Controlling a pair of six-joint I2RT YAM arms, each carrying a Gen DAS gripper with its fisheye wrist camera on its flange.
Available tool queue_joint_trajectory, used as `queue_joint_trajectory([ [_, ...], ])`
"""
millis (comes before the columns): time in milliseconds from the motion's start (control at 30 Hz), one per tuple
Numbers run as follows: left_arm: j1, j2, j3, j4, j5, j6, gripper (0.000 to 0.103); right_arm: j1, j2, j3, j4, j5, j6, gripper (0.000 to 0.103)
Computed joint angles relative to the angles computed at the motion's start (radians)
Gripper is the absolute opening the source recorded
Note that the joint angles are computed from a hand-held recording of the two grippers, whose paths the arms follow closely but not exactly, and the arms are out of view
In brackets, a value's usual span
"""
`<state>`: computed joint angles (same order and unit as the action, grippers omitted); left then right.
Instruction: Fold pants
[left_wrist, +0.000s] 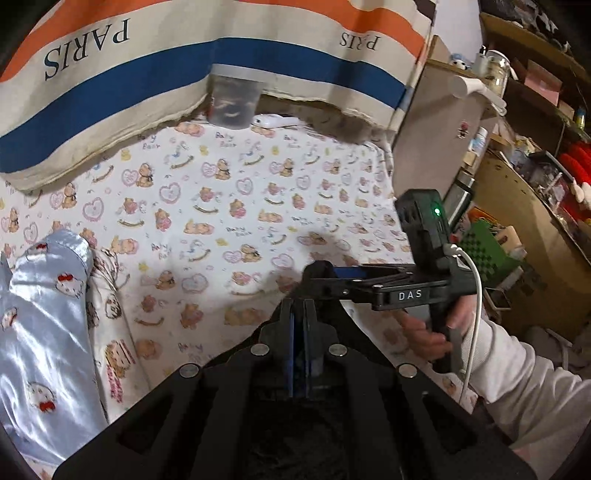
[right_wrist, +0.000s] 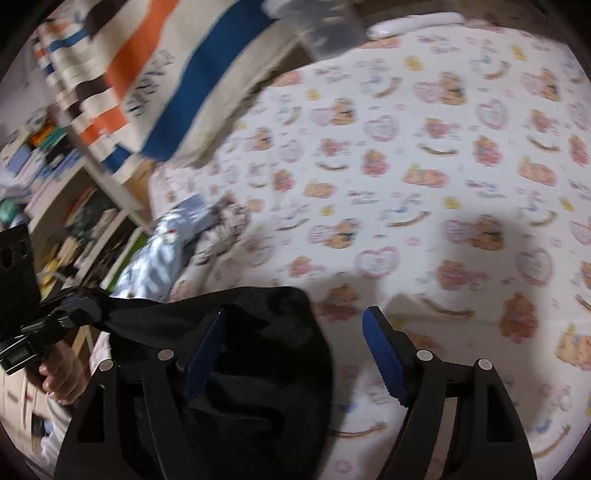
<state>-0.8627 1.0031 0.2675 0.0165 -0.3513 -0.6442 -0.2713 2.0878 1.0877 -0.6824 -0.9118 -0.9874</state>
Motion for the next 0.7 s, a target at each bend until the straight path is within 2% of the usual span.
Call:
queue_joint_trajectory([
  [33,-0.011,0.002,-0.001,0.0,-0.005,-0.006,0.003,0.003,-0.007,-0.009,-0.005,-0.002,-0.018,0.074],
  [67,-0.023,0.005,-0.003,-0.001,-0.014,-0.014,0.003,0.008,-0.017,-0.021,-0.005,0.002,-0.035,0.063],
  [100,-0.03,0.012,-0.003,0.0,-0.023,-0.021,0.003,0.017,-0.027,-0.035,0.002,0.016,-0.041,0.044],
  [133,-0.032,0.015,-0.005,0.003,-0.028,-0.027,0.003,0.022,-0.035,-0.048,0.013,0.026,-0.04,0.032],
  [167,-0.034,0.014,-0.011,0.006,-0.033,-0.035,0.003,0.024,-0.05,-0.071,0.039,0.033,-0.031,0.015],
  [200,-0.032,0.011,-0.016,0.008,-0.036,-0.041,0.003,0.02,-0.073,-0.102,0.075,0.03,-0.019,0.011],
  [367,-0.017,-0.008,-0.032,-0.023,-0.09,-0.066,0.003,-0.005,-0.251,-0.269,0.245,0.04,0.015,0.008],
  [500,0.017,-0.019,-0.045,-0.038,-0.111,-0.075,0.003,-0.037,-0.342,-0.324,0.248,0.014,-0.006,0.008],
  [633,0.056,-0.026,-0.067,-0.024,-0.092,-0.081,0.004,-0.064,-0.379,-0.341,0.225,-0.016,-0.025,0.008],
  [667,0.07,-0.027,-0.073,-0.02,-0.08,-0.085,0.005,-0.062,-0.381,-0.342,0.22,-0.02,-0.028,0.008],
  [700,0.082,-0.022,-0.075,-0.019,-0.075,-0.091,0.016,-0.066,-0.385,-0.344,0.214,-0.025,-0.035,0.008],
])
